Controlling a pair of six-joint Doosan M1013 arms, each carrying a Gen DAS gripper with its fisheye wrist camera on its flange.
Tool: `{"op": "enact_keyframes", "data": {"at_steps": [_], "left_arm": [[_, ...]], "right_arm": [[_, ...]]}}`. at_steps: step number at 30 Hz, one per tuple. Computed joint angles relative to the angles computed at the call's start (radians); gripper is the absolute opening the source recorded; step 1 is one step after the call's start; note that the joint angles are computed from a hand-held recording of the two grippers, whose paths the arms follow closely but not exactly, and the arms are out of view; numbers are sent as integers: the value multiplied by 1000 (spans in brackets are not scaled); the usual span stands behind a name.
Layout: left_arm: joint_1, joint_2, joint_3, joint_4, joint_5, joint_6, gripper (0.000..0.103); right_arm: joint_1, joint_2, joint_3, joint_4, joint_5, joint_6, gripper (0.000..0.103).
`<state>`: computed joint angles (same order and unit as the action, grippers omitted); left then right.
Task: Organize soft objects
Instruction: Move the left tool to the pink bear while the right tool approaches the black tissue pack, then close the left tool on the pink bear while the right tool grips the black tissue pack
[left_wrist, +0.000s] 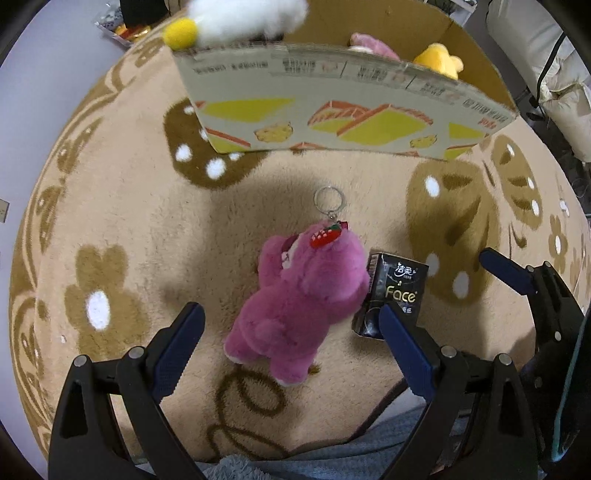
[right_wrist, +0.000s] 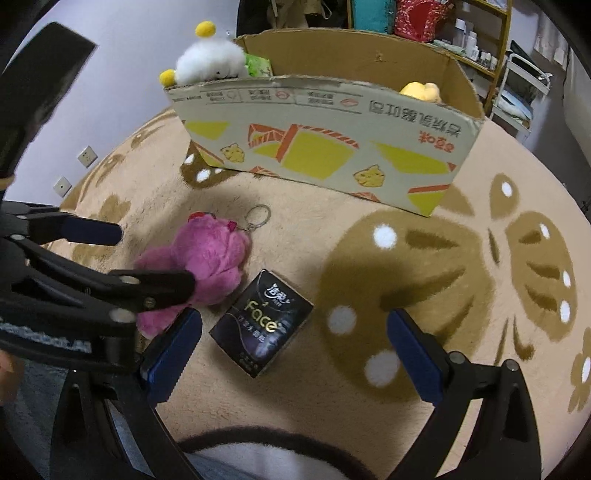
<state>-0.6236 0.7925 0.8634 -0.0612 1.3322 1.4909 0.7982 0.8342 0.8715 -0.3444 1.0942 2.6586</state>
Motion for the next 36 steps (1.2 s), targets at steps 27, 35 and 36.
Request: {"op": "enact_keyframes", "data": {"at_steps": [27, 35, 36], "left_arm": [[3, 86, -84, 22, 78, -50, 90], [3, 82, -68, -32, 61, -48, 73], [-1, 81, -69, -30, 58, -52, 72]], "right_arm": [[-21, 69, -77, 134, 61, -117, 96], [-16, 61, -66, 129, 39, -140, 76], [-16, 60, -64, 132, 35, -138, 76]]}}
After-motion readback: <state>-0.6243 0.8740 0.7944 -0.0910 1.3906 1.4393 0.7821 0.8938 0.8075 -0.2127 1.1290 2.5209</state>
